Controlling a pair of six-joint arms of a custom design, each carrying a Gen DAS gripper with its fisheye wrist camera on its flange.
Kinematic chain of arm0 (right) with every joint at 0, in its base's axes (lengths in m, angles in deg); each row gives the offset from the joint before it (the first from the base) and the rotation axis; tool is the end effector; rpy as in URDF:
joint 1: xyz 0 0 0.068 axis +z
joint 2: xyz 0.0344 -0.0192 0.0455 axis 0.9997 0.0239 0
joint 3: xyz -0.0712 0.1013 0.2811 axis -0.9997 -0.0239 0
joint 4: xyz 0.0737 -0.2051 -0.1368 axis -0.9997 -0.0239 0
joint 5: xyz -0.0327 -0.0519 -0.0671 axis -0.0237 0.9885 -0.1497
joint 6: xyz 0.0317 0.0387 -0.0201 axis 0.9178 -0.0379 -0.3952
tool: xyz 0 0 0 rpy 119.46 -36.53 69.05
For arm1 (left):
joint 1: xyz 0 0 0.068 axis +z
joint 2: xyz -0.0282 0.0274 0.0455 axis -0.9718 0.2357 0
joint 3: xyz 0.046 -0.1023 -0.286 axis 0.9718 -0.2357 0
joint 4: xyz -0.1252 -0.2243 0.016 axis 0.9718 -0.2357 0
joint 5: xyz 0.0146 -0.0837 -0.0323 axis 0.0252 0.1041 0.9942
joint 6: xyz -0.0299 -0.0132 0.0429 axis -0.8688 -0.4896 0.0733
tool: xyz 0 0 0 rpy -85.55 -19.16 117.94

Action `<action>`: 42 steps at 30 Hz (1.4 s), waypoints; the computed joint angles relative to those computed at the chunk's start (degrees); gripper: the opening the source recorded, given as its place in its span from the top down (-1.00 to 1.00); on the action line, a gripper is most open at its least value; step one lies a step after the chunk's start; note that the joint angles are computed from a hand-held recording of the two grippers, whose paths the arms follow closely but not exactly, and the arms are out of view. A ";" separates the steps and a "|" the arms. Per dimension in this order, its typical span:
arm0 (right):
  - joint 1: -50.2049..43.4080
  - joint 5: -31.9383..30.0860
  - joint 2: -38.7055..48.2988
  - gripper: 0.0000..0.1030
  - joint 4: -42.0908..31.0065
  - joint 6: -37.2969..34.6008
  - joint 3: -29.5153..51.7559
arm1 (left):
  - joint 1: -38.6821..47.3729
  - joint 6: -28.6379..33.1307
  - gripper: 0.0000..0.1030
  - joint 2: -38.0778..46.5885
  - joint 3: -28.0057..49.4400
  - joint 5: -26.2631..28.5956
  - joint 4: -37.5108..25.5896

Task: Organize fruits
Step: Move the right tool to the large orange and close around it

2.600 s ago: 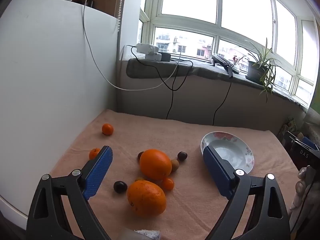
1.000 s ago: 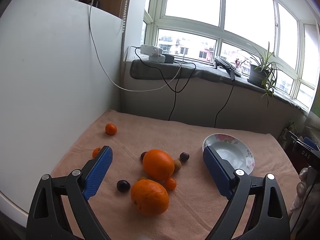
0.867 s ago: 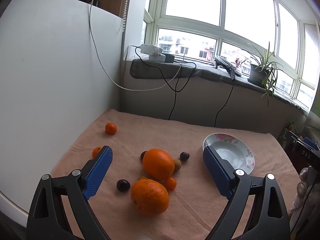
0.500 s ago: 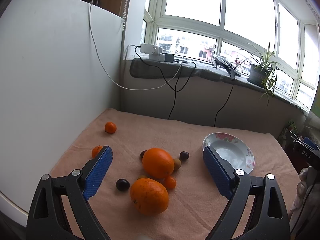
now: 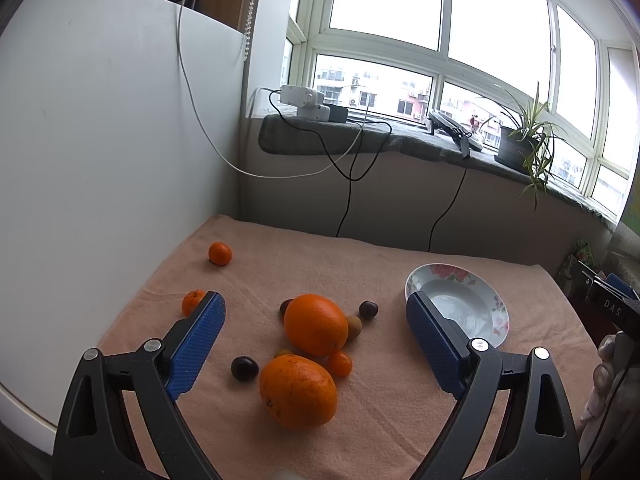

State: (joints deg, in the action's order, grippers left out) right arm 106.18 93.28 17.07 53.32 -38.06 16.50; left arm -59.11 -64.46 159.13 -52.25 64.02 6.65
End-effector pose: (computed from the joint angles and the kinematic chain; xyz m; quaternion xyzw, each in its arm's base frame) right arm 0.2931 0.0759 0.2229 0.0756 0.8415 -0.0678 0.5307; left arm 0.2863 0.0778 0.2143 -0.0422 0.8622 -0.0475 0.5026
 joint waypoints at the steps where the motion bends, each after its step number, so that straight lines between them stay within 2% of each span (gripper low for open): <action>1: 0.11 0.14 -0.02 -1.00 -0.13 0.05 0.05 | -0.03 -0.02 -0.80 0.05 0.06 0.01 -0.05; 18: 1.64 -1.89 3.93 -1.00 -0.80 -0.30 2.39 | 1.68 0.15 -0.80 2.15 -0.09 1.11 0.85; 34: 8.06 -18.22 14.43 -1.00 -4.32 -4.36 12.66 | 11.77 2.80 -0.80 7.30 -0.06 9.06 -1.48; 42: 9.81 -33.16 20.48 -1.00 -10.14 -4.27 19.06 | 12.45 4.70 -0.79 10.62 -0.21 13.13 -4.41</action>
